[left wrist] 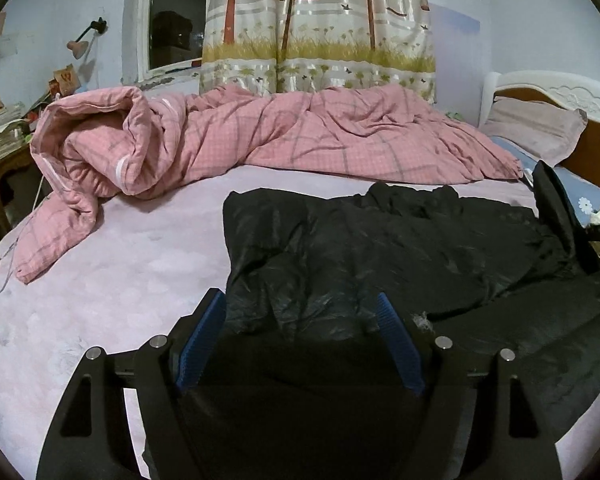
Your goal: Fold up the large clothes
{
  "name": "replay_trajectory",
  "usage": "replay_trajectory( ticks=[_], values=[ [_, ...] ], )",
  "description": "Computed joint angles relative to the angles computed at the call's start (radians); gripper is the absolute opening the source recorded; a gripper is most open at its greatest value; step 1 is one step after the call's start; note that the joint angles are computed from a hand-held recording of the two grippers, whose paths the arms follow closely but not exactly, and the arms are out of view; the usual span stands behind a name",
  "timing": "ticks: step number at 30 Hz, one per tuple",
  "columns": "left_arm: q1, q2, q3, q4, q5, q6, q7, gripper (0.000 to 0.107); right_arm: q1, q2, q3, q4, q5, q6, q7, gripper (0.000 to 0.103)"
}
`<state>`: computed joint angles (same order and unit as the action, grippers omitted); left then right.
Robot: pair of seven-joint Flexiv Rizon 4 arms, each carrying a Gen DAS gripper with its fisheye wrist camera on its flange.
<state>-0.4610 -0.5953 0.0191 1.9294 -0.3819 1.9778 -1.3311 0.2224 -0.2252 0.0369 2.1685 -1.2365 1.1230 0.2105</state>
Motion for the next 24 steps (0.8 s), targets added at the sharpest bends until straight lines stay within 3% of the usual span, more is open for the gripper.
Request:
replay_trajectory(
  ticks=[1, 4, 7, 9, 14, 17, 20, 24],
  values=[
    [0.005, 0.001, -0.006, 0.001, 0.004, -0.001, -0.002, 0.076, 0.000, 0.003, 0.002, 0.004, 0.010, -0.006, 0.003, 0.006],
    [0.007, 0.003, -0.010, 0.007, 0.015, 0.006, -0.005, 0.076, -0.001, 0.057, -0.005, 0.038, -0.092, -0.065, 0.150, 0.004],
    [-0.027, -0.001, 0.023, 0.009, 0.006, 0.038, 0.017, 0.076, 0.009, 0.136, 0.035, 0.062, -0.203, -0.248, 0.289, 0.003],
    [-0.060, -0.007, 0.050, 0.011, -0.021, 0.079, 0.043, 0.076, -0.001, 0.184, 0.059, 0.075, -0.294, -0.283, 0.355, 0.003],
    [0.000, 0.004, -0.022, 0.030, -0.001, 0.133, 0.041, 0.076, 0.029, 0.269, 0.138, 0.072, -0.419, -0.459, 0.352, 0.003],
    [0.005, 0.004, -0.032, 0.030, -0.005, 0.132, 0.056, 0.076, 0.053, 0.300, 0.165, 0.047, -0.452, -0.476, 0.297, 0.003],
    [-0.003, 0.004, -0.031, 0.033, -0.011, 0.131, 0.075, 0.076, 0.089, 0.289, 0.191, 0.008, -0.342, -0.516, 0.183, 0.003],
    [-0.004, 0.004, -0.039, 0.037, -0.010, 0.142, 0.090, 0.076, 0.059, 0.268, 0.145, 0.026, -0.258, -0.353, 0.206, 0.004]
  ],
)
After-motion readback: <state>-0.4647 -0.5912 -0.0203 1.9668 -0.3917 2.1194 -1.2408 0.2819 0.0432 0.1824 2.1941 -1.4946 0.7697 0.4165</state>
